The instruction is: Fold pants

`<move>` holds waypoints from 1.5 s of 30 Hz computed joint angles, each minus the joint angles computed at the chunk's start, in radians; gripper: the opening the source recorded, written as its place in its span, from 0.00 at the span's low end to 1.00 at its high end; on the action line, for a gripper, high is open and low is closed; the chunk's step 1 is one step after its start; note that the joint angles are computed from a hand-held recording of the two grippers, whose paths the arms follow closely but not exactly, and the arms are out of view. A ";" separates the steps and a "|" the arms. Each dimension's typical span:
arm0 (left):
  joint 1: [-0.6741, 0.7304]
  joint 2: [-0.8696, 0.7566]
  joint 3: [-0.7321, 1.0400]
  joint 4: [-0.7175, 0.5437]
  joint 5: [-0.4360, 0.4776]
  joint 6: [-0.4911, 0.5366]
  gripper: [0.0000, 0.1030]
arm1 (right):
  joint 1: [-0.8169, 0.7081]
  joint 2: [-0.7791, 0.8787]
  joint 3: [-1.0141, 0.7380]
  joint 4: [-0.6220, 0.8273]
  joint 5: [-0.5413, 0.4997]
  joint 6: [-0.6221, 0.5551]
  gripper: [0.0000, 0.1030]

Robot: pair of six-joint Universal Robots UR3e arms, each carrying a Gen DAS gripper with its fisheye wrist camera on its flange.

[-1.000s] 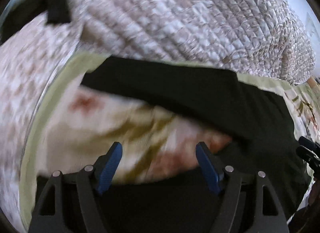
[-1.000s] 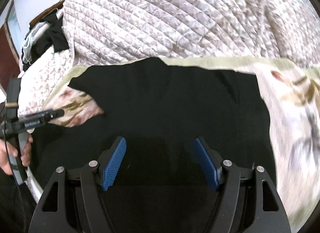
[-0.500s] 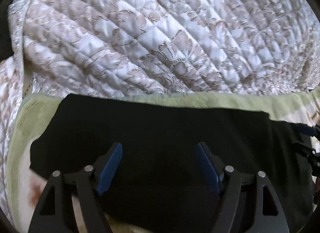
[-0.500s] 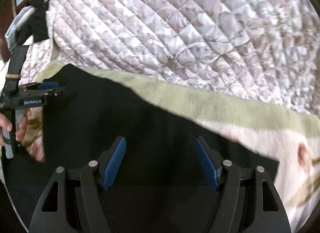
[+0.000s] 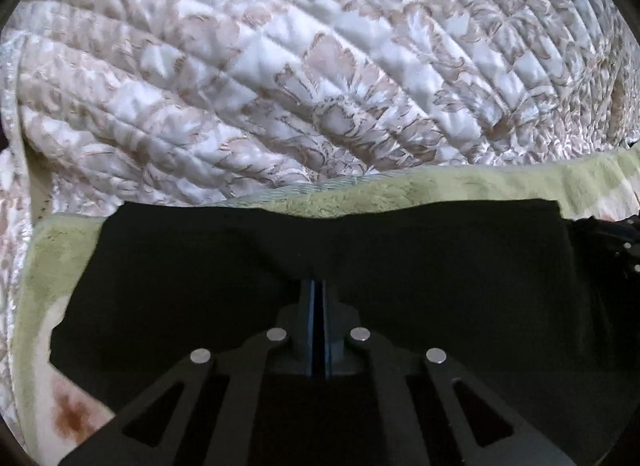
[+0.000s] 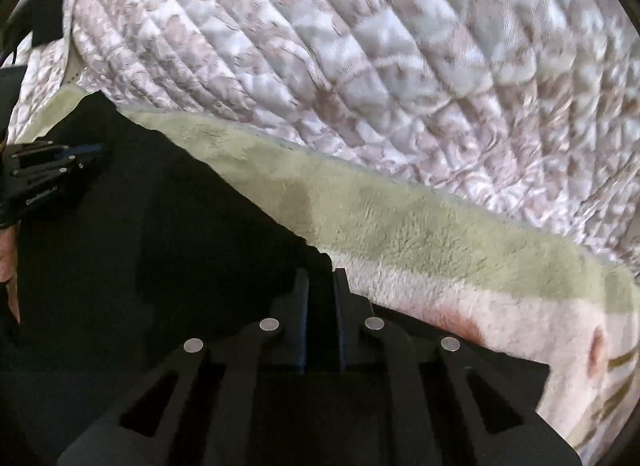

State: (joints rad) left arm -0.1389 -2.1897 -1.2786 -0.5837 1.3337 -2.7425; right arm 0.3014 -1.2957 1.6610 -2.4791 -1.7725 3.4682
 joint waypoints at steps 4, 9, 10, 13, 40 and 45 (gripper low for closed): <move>0.075 0.162 -0.171 0.032 -0.096 -0.010 0.04 | 0.049 -0.105 0.034 -0.012 -0.049 0.041 0.09; 0.262 0.475 -0.456 -0.006 -0.328 0.046 0.04 | 0.211 -0.260 0.107 -0.017 -0.162 0.142 0.09; 0.318 0.553 -0.514 -0.046 -0.383 0.080 0.04 | 0.254 -0.279 0.117 -0.020 -0.187 0.170 0.09; 0.520 0.823 -0.698 -0.255 -0.535 0.256 0.04 | 0.451 -0.325 0.151 0.001 -0.305 0.320 0.09; 0.481 1.104 -0.997 -0.328 -0.360 0.436 0.49 | 1.070 -0.207 0.370 -0.089 -0.479 1.602 0.55; 0.268 0.833 -0.976 0.013 -0.178 0.274 0.51 | 1.089 -0.258 0.427 -0.042 -0.542 1.771 0.55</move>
